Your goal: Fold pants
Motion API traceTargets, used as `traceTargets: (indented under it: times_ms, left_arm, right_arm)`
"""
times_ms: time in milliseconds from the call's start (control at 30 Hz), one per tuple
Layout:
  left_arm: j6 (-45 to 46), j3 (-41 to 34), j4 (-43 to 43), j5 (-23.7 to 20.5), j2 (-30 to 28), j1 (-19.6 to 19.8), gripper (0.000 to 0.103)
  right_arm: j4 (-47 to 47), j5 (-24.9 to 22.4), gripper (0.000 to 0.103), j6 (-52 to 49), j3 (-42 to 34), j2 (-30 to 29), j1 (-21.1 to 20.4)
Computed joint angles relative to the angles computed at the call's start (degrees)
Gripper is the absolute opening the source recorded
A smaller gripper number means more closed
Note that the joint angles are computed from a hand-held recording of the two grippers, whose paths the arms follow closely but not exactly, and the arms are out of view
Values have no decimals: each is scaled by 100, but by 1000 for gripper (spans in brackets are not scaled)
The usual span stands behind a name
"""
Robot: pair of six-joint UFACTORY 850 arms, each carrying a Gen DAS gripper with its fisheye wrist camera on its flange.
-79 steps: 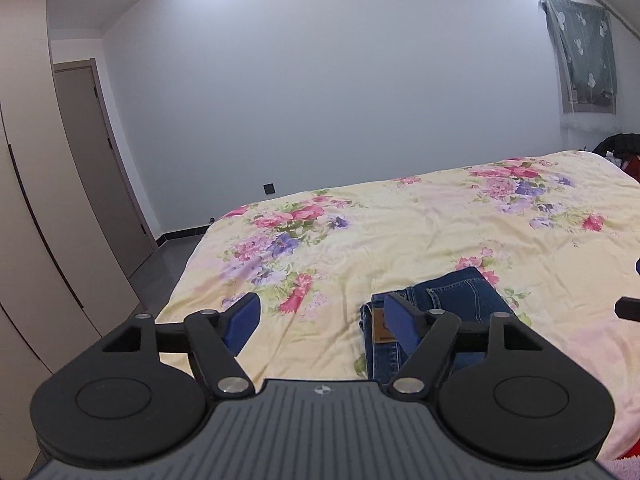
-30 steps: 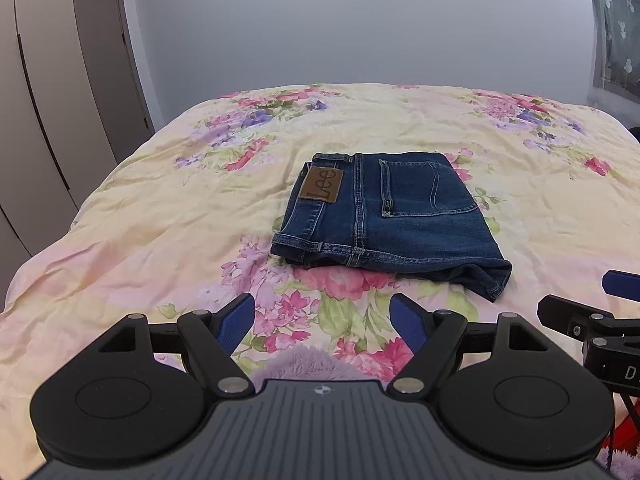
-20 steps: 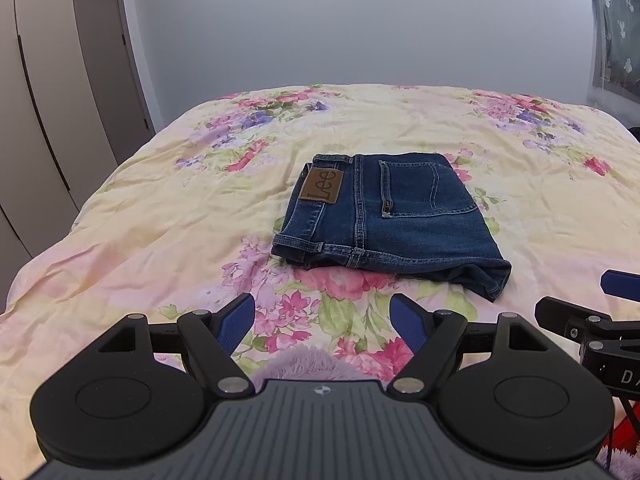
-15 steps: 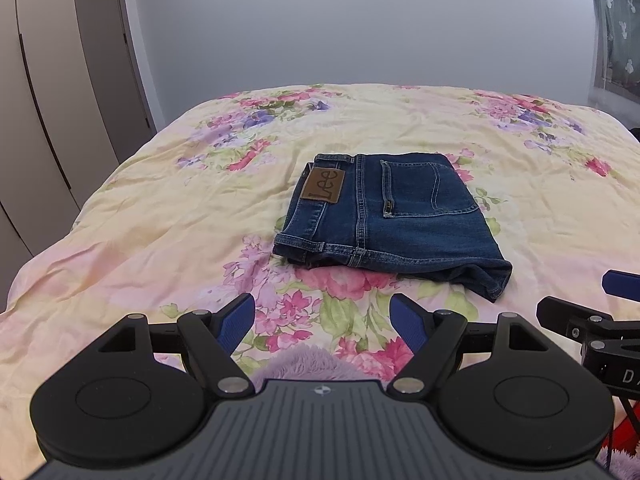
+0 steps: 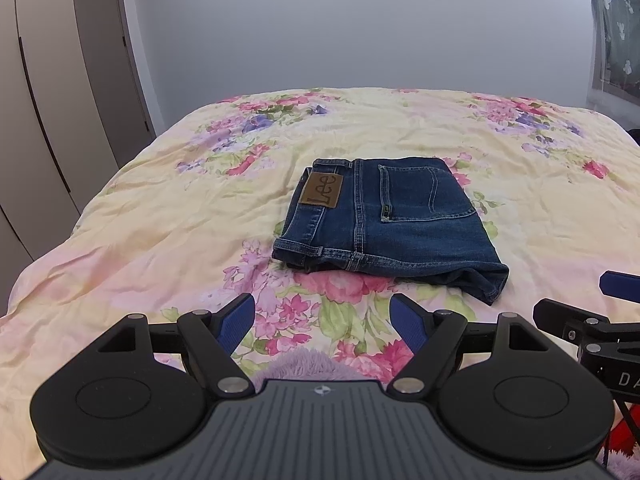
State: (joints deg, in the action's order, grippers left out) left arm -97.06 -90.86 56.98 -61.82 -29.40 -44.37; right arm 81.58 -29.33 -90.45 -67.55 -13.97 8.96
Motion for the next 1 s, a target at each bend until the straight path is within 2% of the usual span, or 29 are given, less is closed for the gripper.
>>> traceTargets:
  times_ms: [1000]
  left_arm:
    - [109, -135, -13, -29, -62, -60, 90]
  right_arm:
    - [115, -48, 82, 9, 58, 80, -73]
